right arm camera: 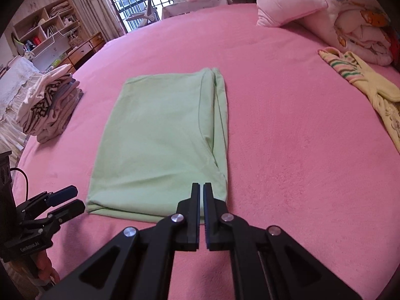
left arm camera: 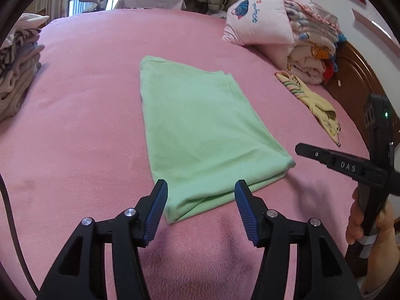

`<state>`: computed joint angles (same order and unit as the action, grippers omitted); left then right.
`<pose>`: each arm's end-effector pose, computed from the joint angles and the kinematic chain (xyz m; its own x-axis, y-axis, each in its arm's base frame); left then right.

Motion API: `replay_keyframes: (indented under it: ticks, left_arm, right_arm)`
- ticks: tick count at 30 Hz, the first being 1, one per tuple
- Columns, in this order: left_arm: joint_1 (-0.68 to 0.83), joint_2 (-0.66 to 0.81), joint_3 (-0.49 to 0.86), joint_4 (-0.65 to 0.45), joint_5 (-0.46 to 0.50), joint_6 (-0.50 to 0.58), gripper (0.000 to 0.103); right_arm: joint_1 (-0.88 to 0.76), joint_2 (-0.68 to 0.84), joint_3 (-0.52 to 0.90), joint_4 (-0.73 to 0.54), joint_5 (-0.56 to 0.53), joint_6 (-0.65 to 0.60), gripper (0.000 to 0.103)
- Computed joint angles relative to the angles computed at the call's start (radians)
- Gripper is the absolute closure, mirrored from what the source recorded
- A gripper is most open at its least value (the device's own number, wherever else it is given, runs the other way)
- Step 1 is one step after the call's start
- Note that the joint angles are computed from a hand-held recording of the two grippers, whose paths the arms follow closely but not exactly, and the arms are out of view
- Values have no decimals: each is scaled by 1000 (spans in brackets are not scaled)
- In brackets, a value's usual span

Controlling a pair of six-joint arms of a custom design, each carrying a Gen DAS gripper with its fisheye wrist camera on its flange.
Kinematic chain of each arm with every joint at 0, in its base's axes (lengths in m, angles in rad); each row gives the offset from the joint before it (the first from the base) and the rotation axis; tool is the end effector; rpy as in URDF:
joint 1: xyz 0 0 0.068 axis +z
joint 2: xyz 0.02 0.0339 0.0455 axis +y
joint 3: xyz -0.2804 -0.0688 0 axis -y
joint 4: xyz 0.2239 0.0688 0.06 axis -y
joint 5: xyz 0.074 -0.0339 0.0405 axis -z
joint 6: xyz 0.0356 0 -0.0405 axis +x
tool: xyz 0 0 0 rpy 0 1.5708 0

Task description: Fold small clothes

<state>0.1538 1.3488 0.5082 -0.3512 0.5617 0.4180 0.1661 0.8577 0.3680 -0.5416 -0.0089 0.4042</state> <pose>0.1915 0.0105 0.1635 -0.8126 0.2217 -0.5390 0.4322 0.8497 -0.3020 0.1170 0.0199 0.1792 -0.8448 0.2571 -0.4693 0.1766 0.9618 0.2091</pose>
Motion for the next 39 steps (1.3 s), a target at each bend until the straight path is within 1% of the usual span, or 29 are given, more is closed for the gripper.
replay_keyframes:
  ticks: [2,3,5,6,7,9,10,11,12,13,14,17,18,21,25,31,33,35,37,39]
  left_arm:
    - [23,-16,43,-57,5,13,47]
    - [30,-15,75,-90,-4,29,44]
    - [20,12,145,-146,-51,40,16]
    - [18,41,188,-168,-69,45,12]
    - [18,71,227,-183,-75,50,11]
    - [13,142,312,-191,-100,40,11]
    - [9,174,343,-180,-110,27,11]
    - [3,205,377,-172,-125,12,11]
    - [-11,248,423,-174,-141,-5,11]
    - [-16,299,477,-191,-140,-3,11]
    - [-25,332,506,-193,-137,-7,11]
    - [-55,455,608,-193,-152,5,11]
    - [-65,497,641,-194,-170,2,11]
    - [-81,590,723,-213,-176,6,11]
    - [-97,630,741,-213,-192,35,11]
    - [-114,610,685,-206,-209,134,11]
    - [-115,600,671,-207,-216,173,11]
    - [-110,601,675,-223,-216,202,11]
    - [-103,612,689,-244,-217,225,11]
    - [-98,627,705,-260,-218,241,11]
  right_arm:
    - [6,7,22,-20,2,-4,100]
    - [6,11,30,-26,0,-8,100]
    - [-7,14,44,-36,-10,-19,100]
    - [-11,15,46,-36,-16,-22,100]
    - [-28,18,52,-36,-26,-34,100]
    - [-54,31,56,-31,-43,-52,98]
    - [-77,41,59,-25,-59,-67,94]
    - [-99,54,61,-17,-71,-83,86]
    - [-110,67,63,-9,-72,-90,81]
    - [-129,79,64,0,-76,-103,73]
    - [-150,90,64,12,-88,-116,69]
    - [-220,154,65,54,-144,-159,69]
    - [-236,176,62,70,-158,-167,69]
    - [-270,249,48,119,-186,-183,69]
    - [-286,314,24,173,-208,-186,69]
    - [-282,373,11,218,-237,-187,69]
    - [-284,403,17,227,-252,-193,66]
    - [-285,435,19,242,-256,-194,59]
    - [-283,466,19,261,-254,-191,56]
    - [-292,507,18,283,-275,-193,54]
